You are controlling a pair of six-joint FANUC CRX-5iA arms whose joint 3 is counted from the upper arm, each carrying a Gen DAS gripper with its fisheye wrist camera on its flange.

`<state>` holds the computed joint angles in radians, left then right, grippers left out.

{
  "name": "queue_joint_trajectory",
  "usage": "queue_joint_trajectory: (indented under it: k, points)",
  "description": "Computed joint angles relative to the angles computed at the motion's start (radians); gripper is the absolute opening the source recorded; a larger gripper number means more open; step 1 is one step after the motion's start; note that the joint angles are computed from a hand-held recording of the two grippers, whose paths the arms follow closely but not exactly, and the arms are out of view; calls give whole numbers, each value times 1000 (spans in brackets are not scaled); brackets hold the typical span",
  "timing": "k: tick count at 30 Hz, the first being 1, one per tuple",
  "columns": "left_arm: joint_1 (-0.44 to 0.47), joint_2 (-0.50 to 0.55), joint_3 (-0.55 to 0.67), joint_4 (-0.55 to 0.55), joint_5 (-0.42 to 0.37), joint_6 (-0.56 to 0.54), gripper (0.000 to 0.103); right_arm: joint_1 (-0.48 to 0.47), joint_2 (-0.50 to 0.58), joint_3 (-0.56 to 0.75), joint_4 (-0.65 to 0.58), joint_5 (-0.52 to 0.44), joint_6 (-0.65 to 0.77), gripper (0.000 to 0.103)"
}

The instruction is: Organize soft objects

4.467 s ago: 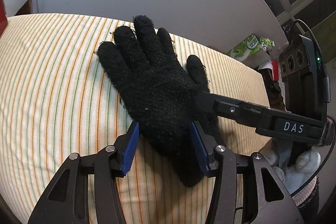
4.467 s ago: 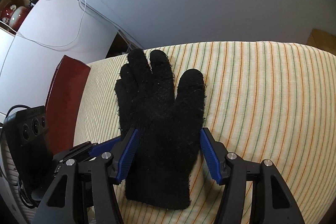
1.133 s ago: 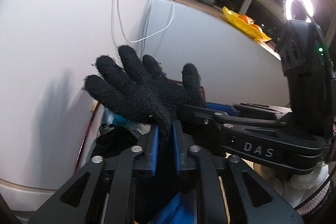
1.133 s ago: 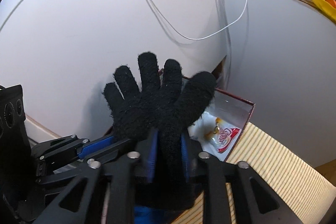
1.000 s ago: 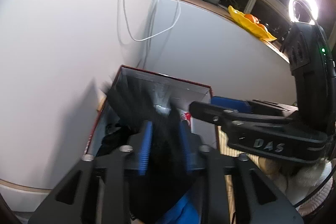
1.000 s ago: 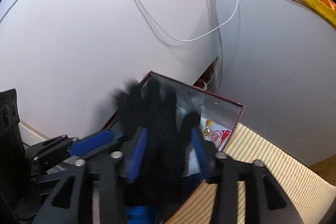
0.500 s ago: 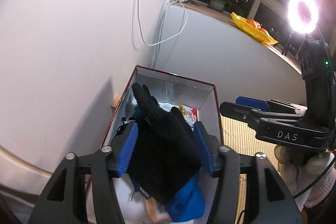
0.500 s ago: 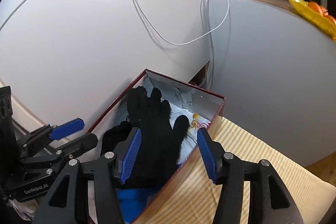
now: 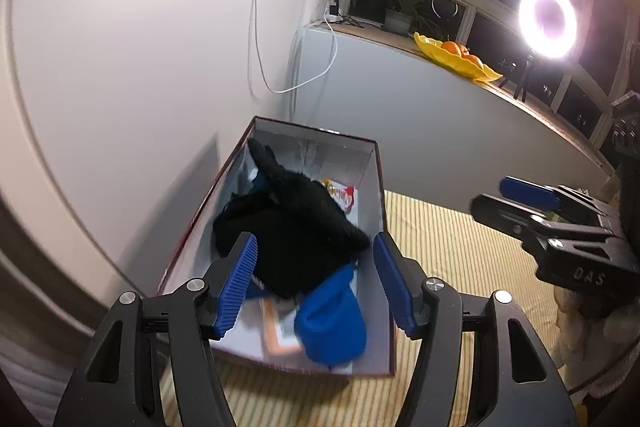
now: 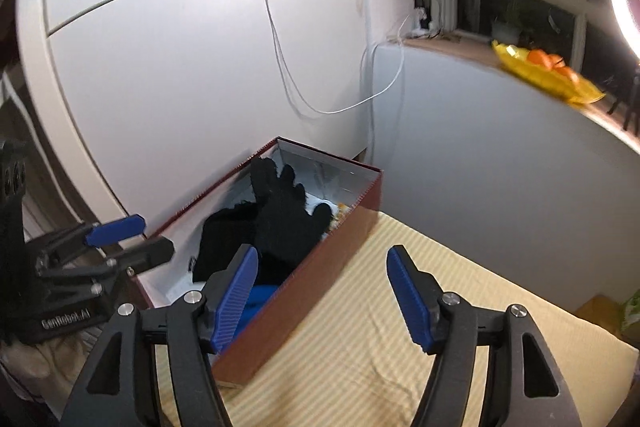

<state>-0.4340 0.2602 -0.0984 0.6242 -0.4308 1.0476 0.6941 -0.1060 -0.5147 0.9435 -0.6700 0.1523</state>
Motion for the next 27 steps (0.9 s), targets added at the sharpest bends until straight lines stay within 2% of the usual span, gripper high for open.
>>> queue_joint_trajectory:
  k: [4,8,11,13,14,17,20,23,27]
  points:
    - [-13,-63,-78,-23,44,18,60,41,-80,-89,34,-8,-86,65]
    - [-26,-129,-133,-104,82,94,60,97,-156,-162,83,-73,-179,65]
    - [-42,-175,-122,-305,101,272,62,152,-203,-193,110,-138,-228,65]
    - [-50,-207,-131,-393,120,362,71,187,-222,-206,129,-176,-253,66]
    - [-52,-225,-147,-403,136,381,73,215,-233,-216,148,-206,-278,66]
    - [-54,-261,-190,-380,160,387,73,275,-253,-238,183,-261,-331,75]
    - [-58,-285,-191,-461,152,460,74,325,-264,-258,206,-306,-380,76]
    - [-54,-303,-221,-418,163,421,83,355,-265,-267,204,-338,-399,78]
    - [-54,-318,-215,-504,155,502,83,372,-275,-280,192,-348,-420,80]
